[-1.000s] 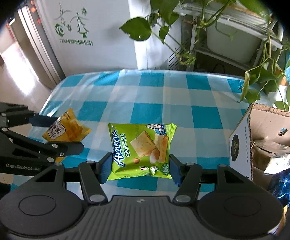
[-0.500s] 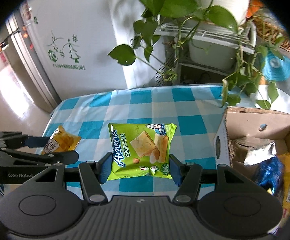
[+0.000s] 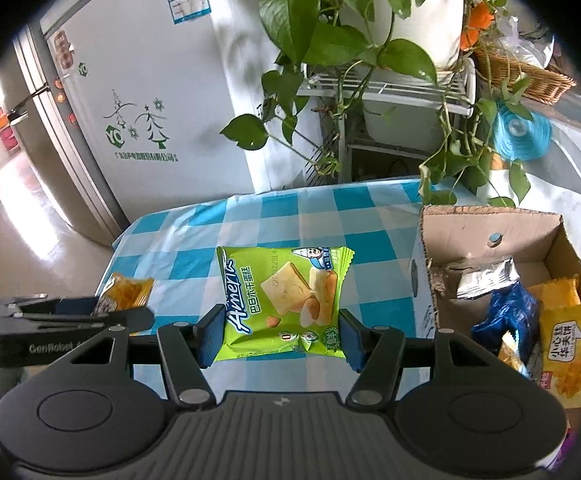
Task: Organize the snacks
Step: 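Carry the waffle pack and green Amerio pack over the cardboard box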
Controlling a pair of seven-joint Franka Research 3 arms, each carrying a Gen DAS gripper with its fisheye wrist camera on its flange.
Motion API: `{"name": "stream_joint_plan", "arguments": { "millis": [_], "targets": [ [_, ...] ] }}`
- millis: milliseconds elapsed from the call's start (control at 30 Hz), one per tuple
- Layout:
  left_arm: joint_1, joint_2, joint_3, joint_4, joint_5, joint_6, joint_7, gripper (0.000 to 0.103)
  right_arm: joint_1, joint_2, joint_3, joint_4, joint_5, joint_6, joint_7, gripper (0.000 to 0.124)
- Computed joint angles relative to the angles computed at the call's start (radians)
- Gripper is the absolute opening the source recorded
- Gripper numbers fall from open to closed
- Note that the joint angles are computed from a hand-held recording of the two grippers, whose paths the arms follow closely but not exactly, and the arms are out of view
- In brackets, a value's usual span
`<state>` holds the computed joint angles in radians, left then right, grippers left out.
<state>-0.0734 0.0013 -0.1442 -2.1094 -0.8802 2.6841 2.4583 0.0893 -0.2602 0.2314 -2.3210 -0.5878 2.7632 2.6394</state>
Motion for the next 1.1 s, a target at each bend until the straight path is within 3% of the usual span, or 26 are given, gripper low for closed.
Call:
{"name": "stream_joint_plan", "arguments": {
  "millis": [533,867,1100],
  "targets": [
    [-0.079,-0.103,0.019,-0.099,-0.032,0.049,-0.057,0.065,-0.107,-0.127,0.049,-0.087,-0.033,0.063,0.065,0.065],
    [-0.176,-0.155,0.02,-0.108,-0.079,0.035,-0.015,0.066,-0.213,-0.291,0.083,-0.207,0.067,0.108,0.025,0.065],
    [-0.247,-0.173,-0.001,-0.104,-0.104,0.023,0.002,0.066,-0.276,-0.436,0.104,-0.309,0.173,0.088,0.006,0.066]
  ]
}}
